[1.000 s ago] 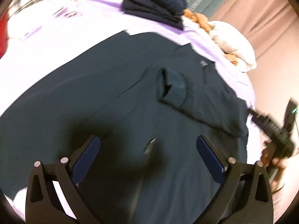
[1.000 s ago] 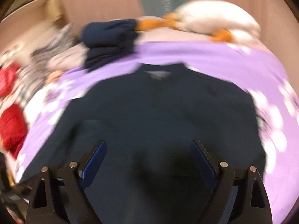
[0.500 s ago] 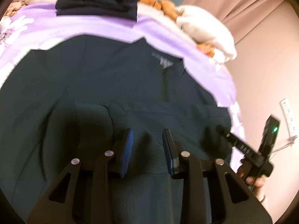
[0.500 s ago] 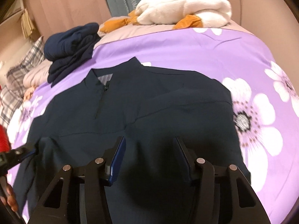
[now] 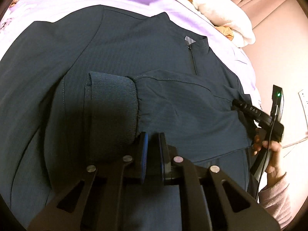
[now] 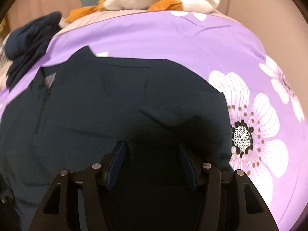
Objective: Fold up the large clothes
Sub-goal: 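Carry the held sleeve across the jacket body and open the right tool, then withdraw the right tool and move the left tool toward the other sleeve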
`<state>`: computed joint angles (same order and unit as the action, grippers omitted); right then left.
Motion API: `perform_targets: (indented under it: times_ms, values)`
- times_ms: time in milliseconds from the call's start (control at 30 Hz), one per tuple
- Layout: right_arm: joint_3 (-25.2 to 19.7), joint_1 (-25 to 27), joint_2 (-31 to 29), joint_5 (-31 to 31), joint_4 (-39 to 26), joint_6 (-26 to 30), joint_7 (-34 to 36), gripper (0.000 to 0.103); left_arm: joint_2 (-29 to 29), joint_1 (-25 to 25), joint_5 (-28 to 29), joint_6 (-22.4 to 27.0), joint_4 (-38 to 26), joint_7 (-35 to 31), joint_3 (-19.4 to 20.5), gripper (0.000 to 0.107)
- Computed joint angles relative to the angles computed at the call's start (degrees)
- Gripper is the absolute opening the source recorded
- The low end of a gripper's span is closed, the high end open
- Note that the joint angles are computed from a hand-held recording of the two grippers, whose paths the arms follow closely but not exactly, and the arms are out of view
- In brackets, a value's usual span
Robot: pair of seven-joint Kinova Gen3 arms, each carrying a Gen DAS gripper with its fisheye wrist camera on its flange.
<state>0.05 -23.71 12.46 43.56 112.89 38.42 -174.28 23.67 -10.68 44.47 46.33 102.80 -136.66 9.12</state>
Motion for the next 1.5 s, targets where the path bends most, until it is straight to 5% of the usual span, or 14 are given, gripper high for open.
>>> perform_targets:
  times_ms: [200,333,500,700,867,1133,1300,1500]
  values:
    - [-3.4,-2.6,-8.2,6.3,5.7,1.6,-6.2,0.055,-4.0,0.6,1.3,-2.2,3.1,-3.3,0.4,0.041]
    - [-8.9,-2.5,-13.5,6.3,11.8,2.0,-7.6,0.055,-5.1,2.6,1.2,-4.8,4.3,-3.2,-0.3,0.049]
    - [-10.7,-1.4,-11.7,5.1,14.7,2.6,-6.5,0.055,-4.0,5.1,-3.3,-6.3,2.8,3.2,-0.6,0.05]
    - [-14.1,-1.4,-17.5,1.9,15.9,3.5,-9.5,0.059,-13.5,-0.3,4.9,-3.4,10.2,-4.4,-1.8,0.078]
    - [-23.8,-4.7,-25.4,1.5,20.0,4.7,-18.9,0.066,-20.9,-7.0,12.3,7.4,18.3,-13.5,-10.0,0.083]
    - [-37.5,-5.4,-34.1,-5.6,25.3,1.3,-24.1,0.079,-26.2,-18.3,10.6,19.5,27.2,-21.7,-25.7,0.09]
    - [-46.4,0.5,-37.9,-7.1,27.3,-4.9,-29.5,0.082,-26.5,-28.8,6.5,25.2,30.0,-28.2,-33.6,0.09]
    - [-58.8,16.1,-40.7,-2.3,29.1,-16.9,-40.0,0.085,-21.5,-42.6,5.7,33.1,30.8,-39.4,-39.9,0.09]
